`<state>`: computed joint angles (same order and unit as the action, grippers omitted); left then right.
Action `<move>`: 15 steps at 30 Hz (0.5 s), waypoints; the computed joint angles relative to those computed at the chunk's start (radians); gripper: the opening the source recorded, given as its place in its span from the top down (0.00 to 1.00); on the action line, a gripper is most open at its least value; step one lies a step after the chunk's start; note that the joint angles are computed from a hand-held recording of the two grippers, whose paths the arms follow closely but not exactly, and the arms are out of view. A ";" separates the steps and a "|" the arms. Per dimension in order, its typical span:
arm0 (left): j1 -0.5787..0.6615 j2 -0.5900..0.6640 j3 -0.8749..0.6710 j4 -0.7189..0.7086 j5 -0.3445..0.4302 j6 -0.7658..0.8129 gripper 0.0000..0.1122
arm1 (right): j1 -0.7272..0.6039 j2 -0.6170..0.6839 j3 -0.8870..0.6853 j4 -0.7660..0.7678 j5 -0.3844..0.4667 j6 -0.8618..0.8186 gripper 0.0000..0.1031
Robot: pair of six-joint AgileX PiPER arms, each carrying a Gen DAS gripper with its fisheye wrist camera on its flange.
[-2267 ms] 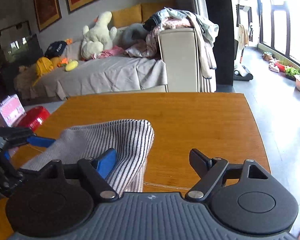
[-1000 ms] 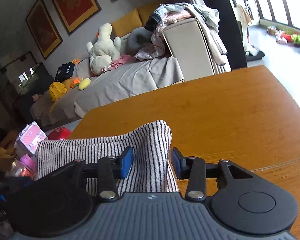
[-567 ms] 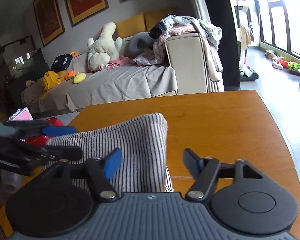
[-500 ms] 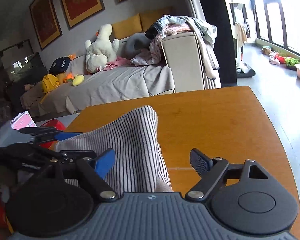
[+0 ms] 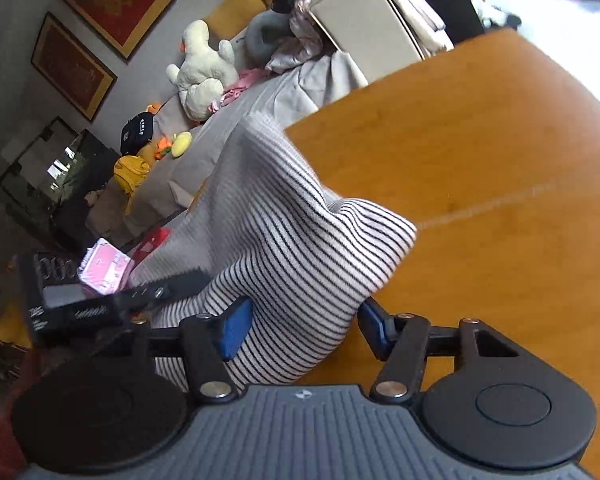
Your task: Fold clothes
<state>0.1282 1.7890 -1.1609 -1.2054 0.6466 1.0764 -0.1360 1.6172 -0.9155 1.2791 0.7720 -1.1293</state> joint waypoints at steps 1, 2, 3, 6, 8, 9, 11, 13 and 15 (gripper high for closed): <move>0.000 -0.016 0.017 -0.002 0.004 0.003 0.16 | 0.030 0.016 -0.035 -0.004 -0.045 -0.016 0.43; -0.001 -0.031 0.034 -0.003 0.006 0.006 0.16 | 0.059 0.034 -0.071 -0.010 -0.088 -0.032 0.43; -0.017 -0.046 0.051 -0.005 -0.002 0.004 0.16 | 0.087 0.052 -0.106 -0.019 -0.132 -0.051 0.42; -0.097 -0.088 0.091 -0.015 -0.066 -0.010 0.15 | 0.163 0.079 -0.182 -0.104 -0.261 -0.054 0.39; -0.141 -0.085 0.097 -0.053 -0.086 0.024 0.12 | 0.201 0.083 -0.219 -0.203 -0.339 -0.002 0.39; -0.163 -0.083 0.099 -0.072 -0.096 0.042 0.12 | 0.211 0.070 -0.221 -0.258 -0.370 0.037 0.39; -0.198 -0.076 0.100 -0.099 -0.090 0.073 0.12 | 0.211 0.017 -0.185 -0.287 -0.400 0.045 0.38; -0.207 -0.101 0.140 -0.129 -0.079 0.135 0.12 | 0.200 -0.048 -0.133 -0.263 -0.412 0.002 0.31; -0.197 -0.144 0.182 -0.148 -0.096 0.191 0.12 | 0.167 -0.136 -0.046 -0.137 -0.383 -0.154 0.26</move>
<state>-0.0684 1.6448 -0.9790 -1.3534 0.5505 1.2673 0.0306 1.4813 -0.9618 1.1421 0.3888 -1.2833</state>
